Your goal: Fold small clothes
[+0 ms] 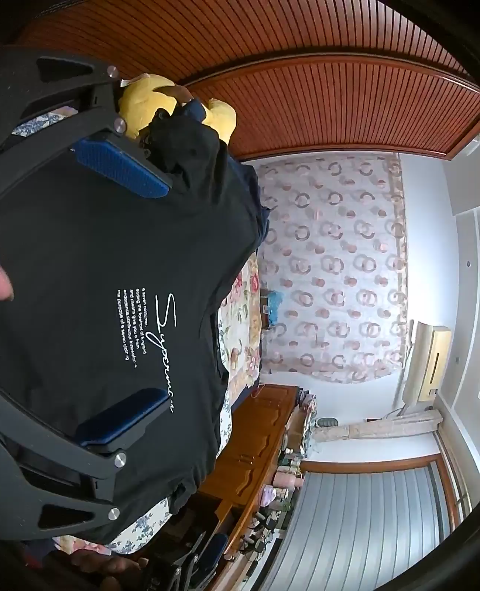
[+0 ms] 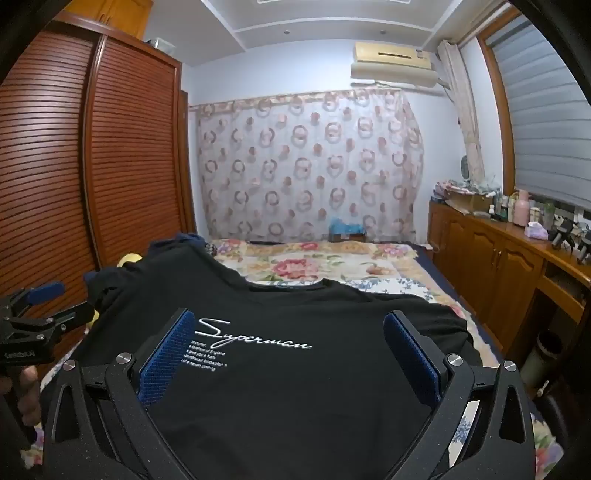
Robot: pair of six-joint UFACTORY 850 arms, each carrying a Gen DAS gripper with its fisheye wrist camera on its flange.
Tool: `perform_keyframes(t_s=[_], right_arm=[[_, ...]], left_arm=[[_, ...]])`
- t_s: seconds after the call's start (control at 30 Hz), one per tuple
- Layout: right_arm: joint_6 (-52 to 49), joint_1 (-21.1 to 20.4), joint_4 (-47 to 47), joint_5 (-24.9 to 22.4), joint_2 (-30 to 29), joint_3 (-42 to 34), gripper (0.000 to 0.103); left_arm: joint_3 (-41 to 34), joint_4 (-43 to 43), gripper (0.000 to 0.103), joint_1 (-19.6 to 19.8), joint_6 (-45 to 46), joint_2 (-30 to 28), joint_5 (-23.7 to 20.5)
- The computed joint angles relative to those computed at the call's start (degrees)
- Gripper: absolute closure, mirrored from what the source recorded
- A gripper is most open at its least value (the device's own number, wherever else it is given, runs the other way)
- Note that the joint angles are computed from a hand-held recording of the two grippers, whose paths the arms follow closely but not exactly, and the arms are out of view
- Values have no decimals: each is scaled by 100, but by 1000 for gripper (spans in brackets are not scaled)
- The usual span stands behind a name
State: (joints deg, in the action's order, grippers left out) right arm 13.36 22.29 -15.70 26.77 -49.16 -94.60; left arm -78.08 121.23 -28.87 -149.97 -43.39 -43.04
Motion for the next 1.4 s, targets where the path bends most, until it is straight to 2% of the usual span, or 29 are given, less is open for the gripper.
perform_keyframes(t_s=[0.03, 1.4], right_arm=[[-19, 2, 24, 0, 1, 2, 0], [-78, 9, 38, -46, 19, 16, 0]], left_arm=[[35, 125, 0, -8, -130, -3, -110], [118, 16, 0, -19, 12, 145, -121]])
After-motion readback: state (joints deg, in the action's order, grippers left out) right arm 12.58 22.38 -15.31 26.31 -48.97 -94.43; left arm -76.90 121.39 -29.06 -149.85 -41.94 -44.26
